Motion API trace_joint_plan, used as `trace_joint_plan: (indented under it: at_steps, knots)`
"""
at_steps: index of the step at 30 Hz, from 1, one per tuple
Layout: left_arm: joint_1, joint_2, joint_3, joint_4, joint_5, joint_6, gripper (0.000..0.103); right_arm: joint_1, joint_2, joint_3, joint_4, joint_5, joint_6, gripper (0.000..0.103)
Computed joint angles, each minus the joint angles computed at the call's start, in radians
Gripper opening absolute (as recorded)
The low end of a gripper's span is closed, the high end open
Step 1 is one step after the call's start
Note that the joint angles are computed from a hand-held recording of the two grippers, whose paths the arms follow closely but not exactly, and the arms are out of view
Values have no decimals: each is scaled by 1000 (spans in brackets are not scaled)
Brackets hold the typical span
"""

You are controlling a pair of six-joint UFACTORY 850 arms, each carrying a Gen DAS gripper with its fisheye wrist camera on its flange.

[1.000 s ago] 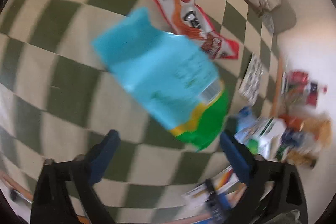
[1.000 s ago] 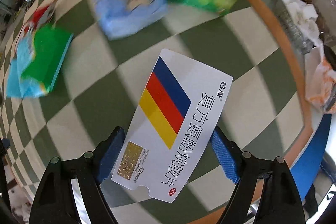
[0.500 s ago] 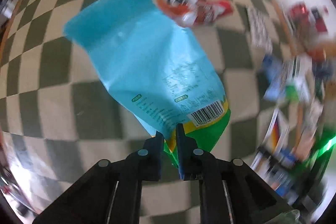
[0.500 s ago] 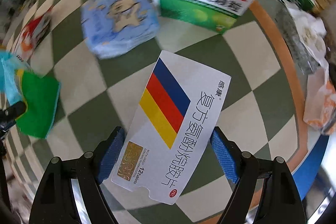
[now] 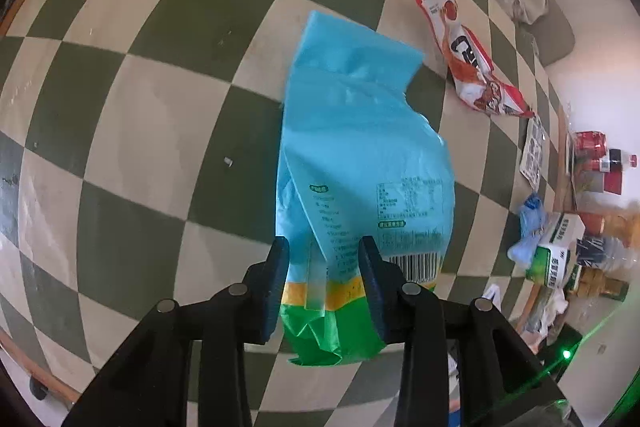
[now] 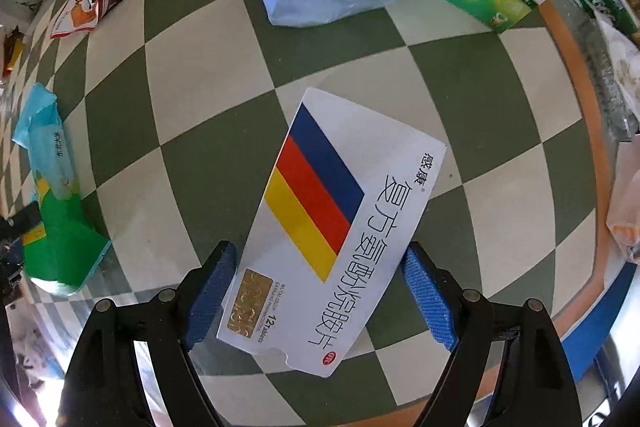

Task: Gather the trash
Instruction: 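Carry the blue bag and medicine box over the bin and release both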

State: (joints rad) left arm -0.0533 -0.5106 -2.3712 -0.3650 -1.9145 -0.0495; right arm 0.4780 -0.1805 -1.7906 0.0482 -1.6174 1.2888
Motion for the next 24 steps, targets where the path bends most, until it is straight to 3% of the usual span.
trace_joint_plan:
  at_steps: [2,3,4,9,14,17,22,24]
  knots:
    - [-22,10,8,41,27,34,28,7,-16,-14,-14,-11,15,86]
    - [-42,31,42,50,51,51,10,18,-15,-12,-19,-9,26,86]
    - [-55,29,35,62,54,70,7,22,-20,-15,-24,-6,17,84]
    - [-76,34,-17,158,76,197,3,55,-55,-72,-65,-25,-29,83]
    - [-61,47,-92,197,78,327,2,79,-2,-56,-87,-8,-16,82]
    - [-36,60,-121,210,76,383,2,78,-32,-124,-105,-18,-43,82]
    - [-21,127,-56,218,117,423,2,104,-73,-227,-132,-30,-63,82]
    - [10,148,-45,208,112,449,2,144,-127,-345,-145,-79,-42,82]
